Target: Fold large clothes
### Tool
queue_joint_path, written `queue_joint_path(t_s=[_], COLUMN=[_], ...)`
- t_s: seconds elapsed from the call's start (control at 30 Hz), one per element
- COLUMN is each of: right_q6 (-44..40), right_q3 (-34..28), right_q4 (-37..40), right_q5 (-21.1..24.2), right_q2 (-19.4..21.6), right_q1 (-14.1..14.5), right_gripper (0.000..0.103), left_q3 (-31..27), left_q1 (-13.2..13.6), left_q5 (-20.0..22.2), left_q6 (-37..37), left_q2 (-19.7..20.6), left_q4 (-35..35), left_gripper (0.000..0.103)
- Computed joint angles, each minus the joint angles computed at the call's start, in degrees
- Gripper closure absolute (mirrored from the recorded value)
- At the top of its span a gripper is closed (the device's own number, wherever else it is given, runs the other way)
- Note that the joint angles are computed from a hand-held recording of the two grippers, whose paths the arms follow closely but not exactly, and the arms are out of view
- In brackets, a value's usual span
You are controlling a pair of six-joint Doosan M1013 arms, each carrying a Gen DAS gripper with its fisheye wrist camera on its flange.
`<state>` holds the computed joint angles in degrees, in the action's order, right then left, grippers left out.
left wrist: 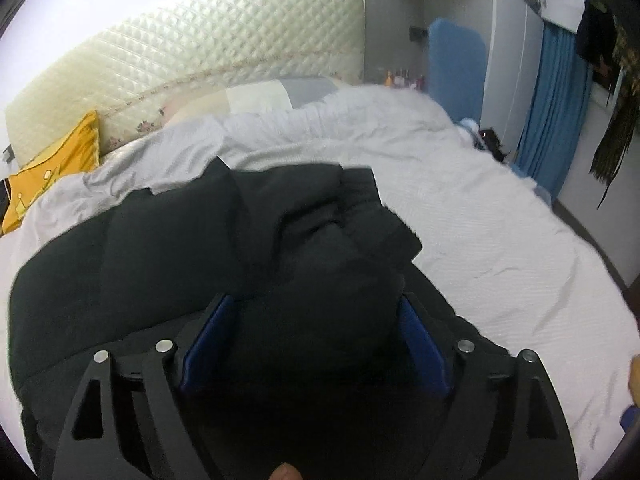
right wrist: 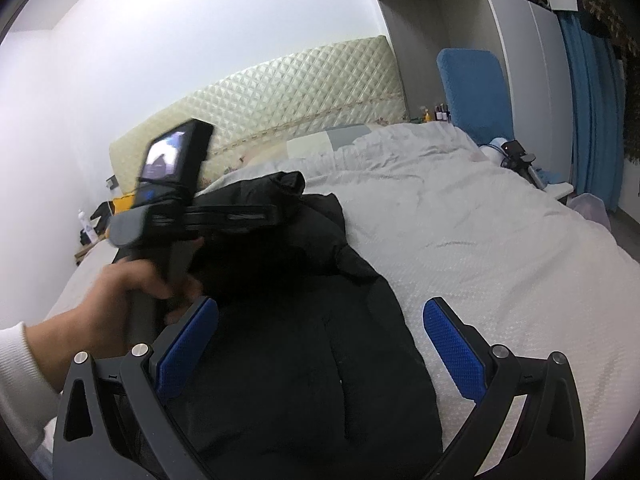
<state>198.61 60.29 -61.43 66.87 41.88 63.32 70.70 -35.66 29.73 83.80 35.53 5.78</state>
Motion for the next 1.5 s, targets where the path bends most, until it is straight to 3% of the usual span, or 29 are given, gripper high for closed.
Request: queue_joint_path(t_s=[0.13,0.2,0.33,0.43,0.67,0.77,0.9,1.03,1.27,1.37,1.5], right_q6=[-0.2,0.7,0.6,-2.1,-11.7,-14.9,-21.8,-31.3,-44.9,-46.8,-47.1], right_q3=[-0.9,-1.1,-1.2,-2.1,-6.1,-8.7,-15.6,-24.1,-40.4,-45.6,-47.1], right_q4=[-1.4,-1.9,-3.1,-1.7,-2.6,-2.7,-0.4,8.4,21.1,23.3,23.8], right_q5=[1.7,1.9,0.5,-1.3,-1.6,-4.2,-6.8,-9.7,-7.1,-4.6,-4.2], right_q2=[0.2,0.0,-0.6,-0.6,0.3,1.3,4.9,10.0,20.7,24.1,25.8], right_q1=[0.4,0.5,0.7,0.2,-1.0,-2.4,-4.8,-8.0,-12.1,-13.0,-13.6], right_gripper=[0.000,0.000,0.000,0.000,0.000,0.000,0.001,0.014,0.018,0.018,0.018], left_q3=[2.7,5.3,8.9,10.7,14.0,14.4,12.8,10.0,4.1,3.1,2.1], left_q1=[1.3,2.4,4.5,6.9,10.4,11.8,12.5,12.6,12.8,13.1,13.2], left_q5=[-0.5,-3.4,-7.0,-8.2,-10.2,-10.8,-9.4,-7.6,-4.2,-5.2,-6.2], left_q6=[0.0,-0.5,-2.3,0.2,-6.5,-4.7,-10.1,-11.4,-12.9,-11.6,-11.9], left_q2=[-3.3,-5.8,-9.7,-12.2,-16.4,-16.6,-13.8,-9.5,-2.0,-0.4,1.2], left_q4=[-3.4,-3.8,-2.7,-6.6,4.3,2.0,7.2,8.4,11.0,10.2,11.2], left_gripper=[0.006,0.000,0.000,0.000,0.000,0.000,0.000,0.000,0.000,0.000,0.000])
